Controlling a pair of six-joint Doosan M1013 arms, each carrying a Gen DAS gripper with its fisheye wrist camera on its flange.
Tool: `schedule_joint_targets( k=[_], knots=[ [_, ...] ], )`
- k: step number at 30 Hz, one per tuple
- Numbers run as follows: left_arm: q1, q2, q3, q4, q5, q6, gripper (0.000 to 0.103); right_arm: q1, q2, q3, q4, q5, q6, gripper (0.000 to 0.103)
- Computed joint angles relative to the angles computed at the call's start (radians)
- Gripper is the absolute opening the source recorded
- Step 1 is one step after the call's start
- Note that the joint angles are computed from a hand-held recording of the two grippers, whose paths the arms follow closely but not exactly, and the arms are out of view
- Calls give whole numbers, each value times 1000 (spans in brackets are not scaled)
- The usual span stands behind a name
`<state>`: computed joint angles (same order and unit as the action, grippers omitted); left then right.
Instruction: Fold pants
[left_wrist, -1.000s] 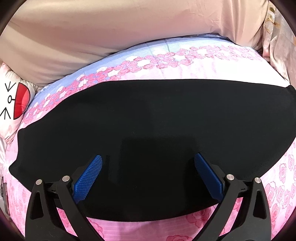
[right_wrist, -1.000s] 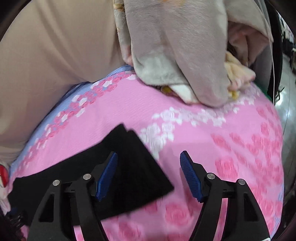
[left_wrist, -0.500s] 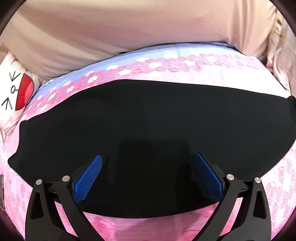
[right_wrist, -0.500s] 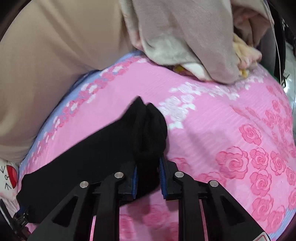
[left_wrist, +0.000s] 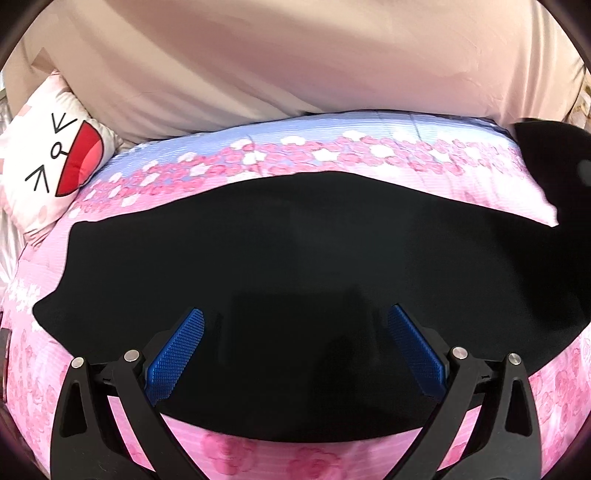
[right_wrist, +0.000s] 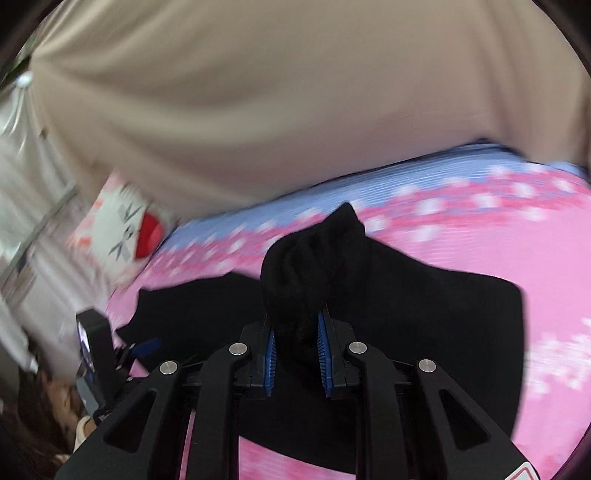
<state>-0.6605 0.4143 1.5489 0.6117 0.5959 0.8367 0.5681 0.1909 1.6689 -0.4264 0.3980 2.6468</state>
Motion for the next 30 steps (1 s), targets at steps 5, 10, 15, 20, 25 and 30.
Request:
schedule_joint_targets(
  k=[5, 10, 15, 20, 25, 30],
  knots=[
    [22, -22, 26, 6, -17, -24, 98, 43, 127, -147, 99, 115, -166, 18],
    [39, -32, 44, 22, -15, -41, 98, 76, 195, -218, 39, 234, -157, 19],
    [57, -28, 46, -14, -7, -17, 98, 89, 238, -261, 81, 307, -217, 25],
    [61, -34, 56, -23, -2, 5, 98, 94, 210, -220, 153, 253, -283, 53],
    [80, -52, 57, -231, -60, 172, 98, 115, 82, -85, -85, 199, -22, 56],
    [62, -4, -15, -445, -52, 373, 98, 94, -3, 12, -277, 432, 334, 67]
  ],
)
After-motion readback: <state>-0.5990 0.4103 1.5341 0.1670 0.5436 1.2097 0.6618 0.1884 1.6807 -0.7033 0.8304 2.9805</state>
